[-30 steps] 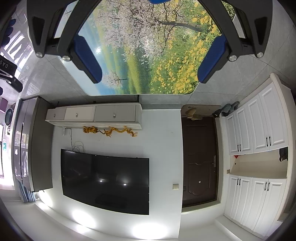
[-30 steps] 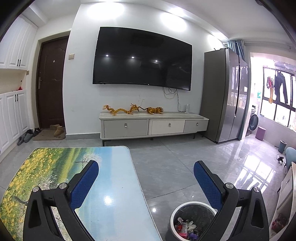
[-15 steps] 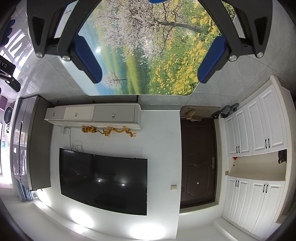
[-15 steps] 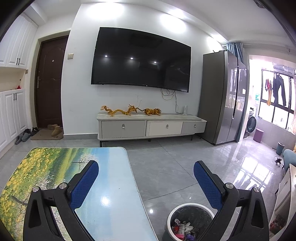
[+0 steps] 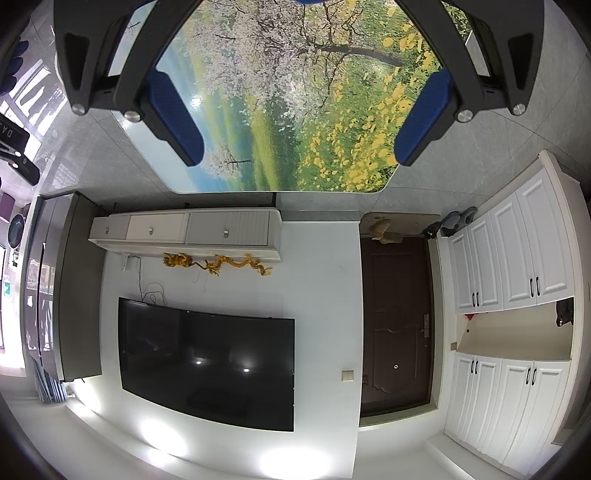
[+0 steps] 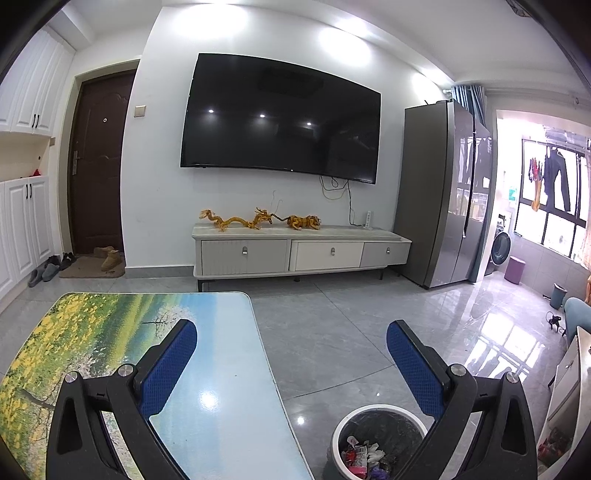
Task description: Collect trash
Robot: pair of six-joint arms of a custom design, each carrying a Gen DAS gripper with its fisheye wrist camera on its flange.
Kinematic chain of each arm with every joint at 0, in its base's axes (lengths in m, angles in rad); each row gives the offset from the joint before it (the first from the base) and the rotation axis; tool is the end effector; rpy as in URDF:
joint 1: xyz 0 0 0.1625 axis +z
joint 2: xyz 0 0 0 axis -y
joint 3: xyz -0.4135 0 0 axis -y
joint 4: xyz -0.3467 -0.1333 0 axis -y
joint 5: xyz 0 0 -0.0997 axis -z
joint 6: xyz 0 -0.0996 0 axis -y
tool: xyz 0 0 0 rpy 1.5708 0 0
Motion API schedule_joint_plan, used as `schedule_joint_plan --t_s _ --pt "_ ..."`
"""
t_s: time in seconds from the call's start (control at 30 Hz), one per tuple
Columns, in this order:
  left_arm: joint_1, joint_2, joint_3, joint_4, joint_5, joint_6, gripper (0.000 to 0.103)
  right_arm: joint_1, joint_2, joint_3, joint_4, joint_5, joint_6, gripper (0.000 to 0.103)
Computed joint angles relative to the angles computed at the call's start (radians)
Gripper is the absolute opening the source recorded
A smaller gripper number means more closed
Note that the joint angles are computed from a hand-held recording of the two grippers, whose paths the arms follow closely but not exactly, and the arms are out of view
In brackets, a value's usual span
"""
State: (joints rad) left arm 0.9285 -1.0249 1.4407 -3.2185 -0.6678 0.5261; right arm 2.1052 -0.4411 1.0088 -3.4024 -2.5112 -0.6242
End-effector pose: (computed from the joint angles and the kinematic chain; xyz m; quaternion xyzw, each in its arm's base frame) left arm -0.2039 -0.6257 0.4494 0.1948 0.7517 -0.5396 0.3253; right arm 0.4287 -0.6205 0.2299 0.1698 -0.7485 0.5097 0.3888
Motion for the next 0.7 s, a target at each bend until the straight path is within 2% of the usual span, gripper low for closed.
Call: schedule_joint_plan --t_s 0.7 --pt "-0.002 0.004 -0.003 0.009 0.014 -0.005 0.103 -0.012 -0.002 0.000 0.032 0.009 0.019 0.103"
